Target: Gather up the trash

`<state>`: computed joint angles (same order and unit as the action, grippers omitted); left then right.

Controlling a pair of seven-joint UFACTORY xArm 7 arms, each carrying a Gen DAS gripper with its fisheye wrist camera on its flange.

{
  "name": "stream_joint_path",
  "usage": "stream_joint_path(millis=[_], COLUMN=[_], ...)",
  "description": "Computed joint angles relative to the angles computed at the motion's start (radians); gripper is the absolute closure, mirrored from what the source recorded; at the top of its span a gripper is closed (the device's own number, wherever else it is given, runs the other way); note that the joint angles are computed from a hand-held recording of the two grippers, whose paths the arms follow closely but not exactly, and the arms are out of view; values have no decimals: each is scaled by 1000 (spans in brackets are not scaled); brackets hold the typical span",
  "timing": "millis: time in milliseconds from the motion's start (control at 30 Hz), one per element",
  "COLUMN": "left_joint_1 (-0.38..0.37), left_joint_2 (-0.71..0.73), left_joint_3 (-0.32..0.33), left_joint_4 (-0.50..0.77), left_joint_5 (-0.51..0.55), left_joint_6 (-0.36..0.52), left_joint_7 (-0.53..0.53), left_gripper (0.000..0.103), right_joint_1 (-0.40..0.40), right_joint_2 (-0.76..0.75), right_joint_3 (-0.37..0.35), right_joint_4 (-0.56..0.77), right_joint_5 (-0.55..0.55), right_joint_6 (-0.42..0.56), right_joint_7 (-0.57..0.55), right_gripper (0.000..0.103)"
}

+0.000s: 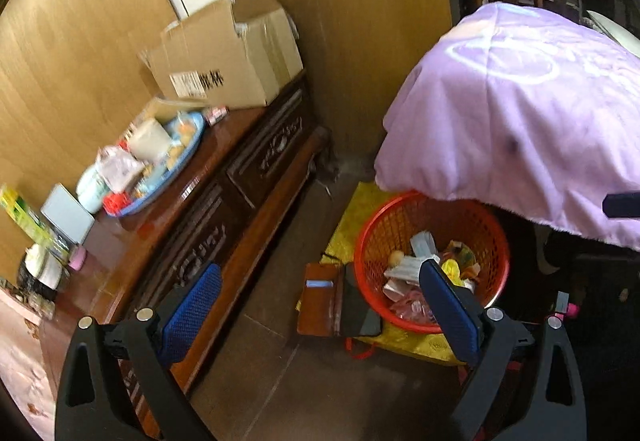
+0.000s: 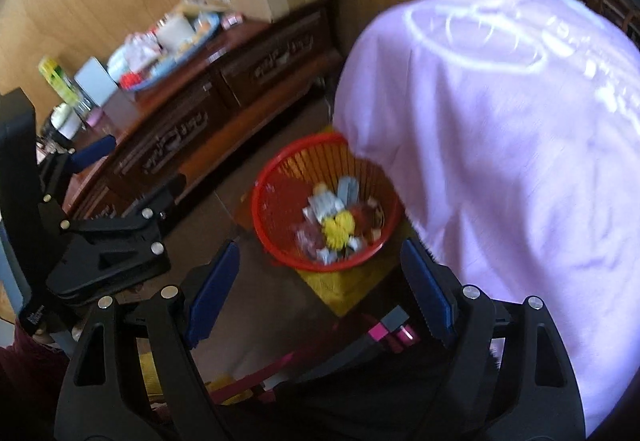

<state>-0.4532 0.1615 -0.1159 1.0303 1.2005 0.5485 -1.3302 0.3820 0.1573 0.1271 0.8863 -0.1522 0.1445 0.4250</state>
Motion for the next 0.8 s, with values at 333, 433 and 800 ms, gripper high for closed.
stream_joint_path(millis=[333, 433, 800], left_joint_1=[-7, -16, -17], left_joint_2=[63, 63, 38], left_joint_3=[31, 35, 28], left_joint_4=[33, 35, 27], left_joint_5=[-25, -15, 9], left_joint_6=[-51, -53, -61], left_joint_7=[3, -9, -42], left_gripper=[6, 6, 6], right_joint_1=[55, 67, 71], right_joint_2=[25, 23, 1], right_joint_3=[-79, -92, -103], right_joint_4=[2, 0, -17], right_joint_5=[-150, -188, -268], right_joint_6=[-48, -53, -69], right_joint_7=[139, 161, 218], right_gripper=[23, 23, 23])
